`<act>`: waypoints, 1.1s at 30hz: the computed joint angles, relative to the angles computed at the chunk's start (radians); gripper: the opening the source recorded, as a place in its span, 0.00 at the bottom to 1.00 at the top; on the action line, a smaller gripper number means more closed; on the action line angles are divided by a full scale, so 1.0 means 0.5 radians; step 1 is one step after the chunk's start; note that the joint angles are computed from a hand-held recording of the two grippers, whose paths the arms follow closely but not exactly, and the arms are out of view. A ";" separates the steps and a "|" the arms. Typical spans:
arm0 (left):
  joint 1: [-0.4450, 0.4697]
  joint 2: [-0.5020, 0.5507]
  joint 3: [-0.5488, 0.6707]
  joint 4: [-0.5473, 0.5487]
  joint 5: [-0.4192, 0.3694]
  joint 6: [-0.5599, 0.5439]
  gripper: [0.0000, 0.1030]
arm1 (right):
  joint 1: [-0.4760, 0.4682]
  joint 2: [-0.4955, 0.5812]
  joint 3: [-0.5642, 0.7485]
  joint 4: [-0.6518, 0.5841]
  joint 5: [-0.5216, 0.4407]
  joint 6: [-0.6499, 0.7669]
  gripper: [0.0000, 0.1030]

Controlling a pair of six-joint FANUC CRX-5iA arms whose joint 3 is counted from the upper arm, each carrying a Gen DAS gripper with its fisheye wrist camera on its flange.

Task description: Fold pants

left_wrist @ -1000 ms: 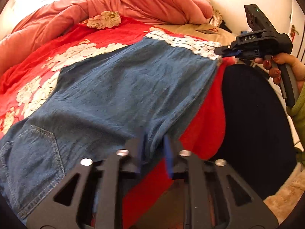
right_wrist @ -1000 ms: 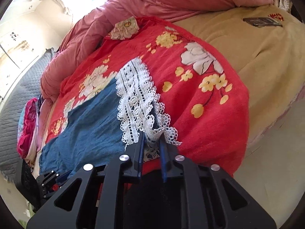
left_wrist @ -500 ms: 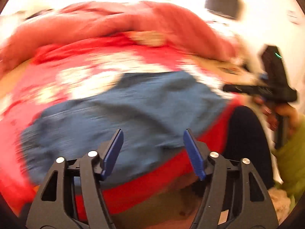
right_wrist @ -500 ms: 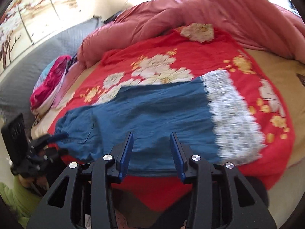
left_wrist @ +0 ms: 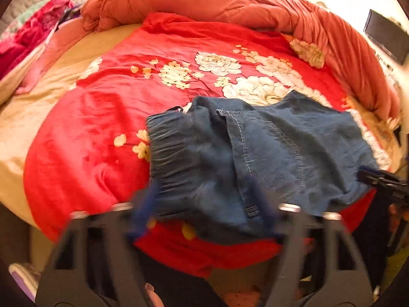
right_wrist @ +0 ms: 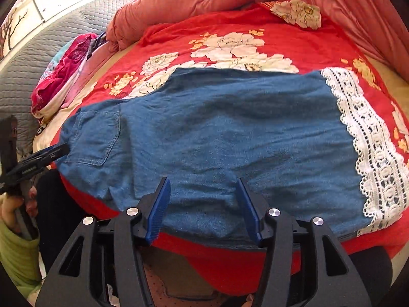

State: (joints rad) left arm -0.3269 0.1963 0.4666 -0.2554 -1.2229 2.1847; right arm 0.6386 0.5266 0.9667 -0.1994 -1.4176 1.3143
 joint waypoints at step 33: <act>-0.042 0.167 0.475 0.071 0.145 -0.244 0.69 | -0.127 -0.171 -0.184 -0.126 0.240 0.001 0.62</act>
State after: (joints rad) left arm -0.3477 0.2798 0.7040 -0.2197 -1.1504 2.0629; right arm 0.5749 0.4408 0.8749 -0.2626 -1.2974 1.3146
